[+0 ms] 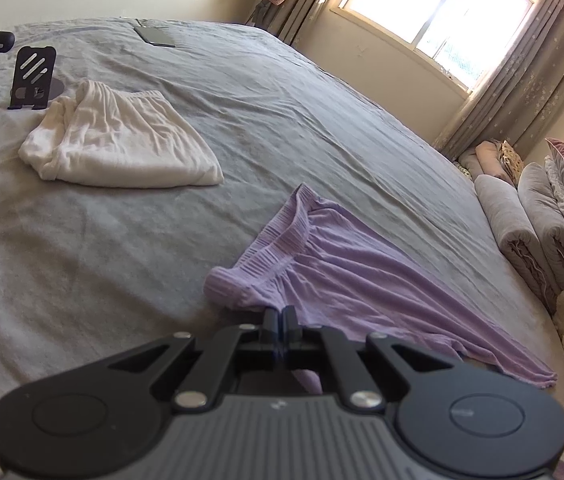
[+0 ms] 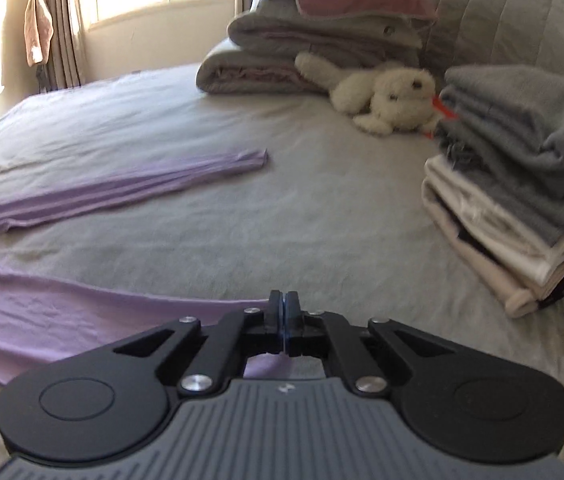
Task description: Fold clothes
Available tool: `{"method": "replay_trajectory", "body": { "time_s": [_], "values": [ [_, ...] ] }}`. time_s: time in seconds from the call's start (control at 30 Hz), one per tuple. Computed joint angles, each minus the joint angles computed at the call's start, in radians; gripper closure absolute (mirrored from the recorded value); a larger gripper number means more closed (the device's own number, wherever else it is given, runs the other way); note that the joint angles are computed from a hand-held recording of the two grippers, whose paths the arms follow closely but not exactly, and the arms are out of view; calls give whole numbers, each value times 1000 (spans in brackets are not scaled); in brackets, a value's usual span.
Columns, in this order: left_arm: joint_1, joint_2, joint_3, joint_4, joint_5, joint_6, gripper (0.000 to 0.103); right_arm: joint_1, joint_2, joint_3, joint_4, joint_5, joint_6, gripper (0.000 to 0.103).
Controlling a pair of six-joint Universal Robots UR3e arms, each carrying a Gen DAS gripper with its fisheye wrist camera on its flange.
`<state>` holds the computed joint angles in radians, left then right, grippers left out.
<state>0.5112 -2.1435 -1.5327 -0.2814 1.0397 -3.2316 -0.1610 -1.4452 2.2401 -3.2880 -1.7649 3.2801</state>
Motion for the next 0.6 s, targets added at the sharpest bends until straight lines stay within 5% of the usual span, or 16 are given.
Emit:
{"method": "replay_trajectory", "body": {
  "time_s": [0.3,0.4,0.53,0.6],
  "values": [
    [-26,-3,-3,25,40,7,101,12,287,-325,210,-81,-61,103],
    [-19,0,-7,18,29,7,101,22,275,-291,180,-117,-8,102],
    [-9,-3,-1,8,14,-3,101,29,124,-144,157,-133,95,63],
    [-9,-4,2,6,9,-8,101,-22,0,-27,159,-18,146,61]
  ]
}}
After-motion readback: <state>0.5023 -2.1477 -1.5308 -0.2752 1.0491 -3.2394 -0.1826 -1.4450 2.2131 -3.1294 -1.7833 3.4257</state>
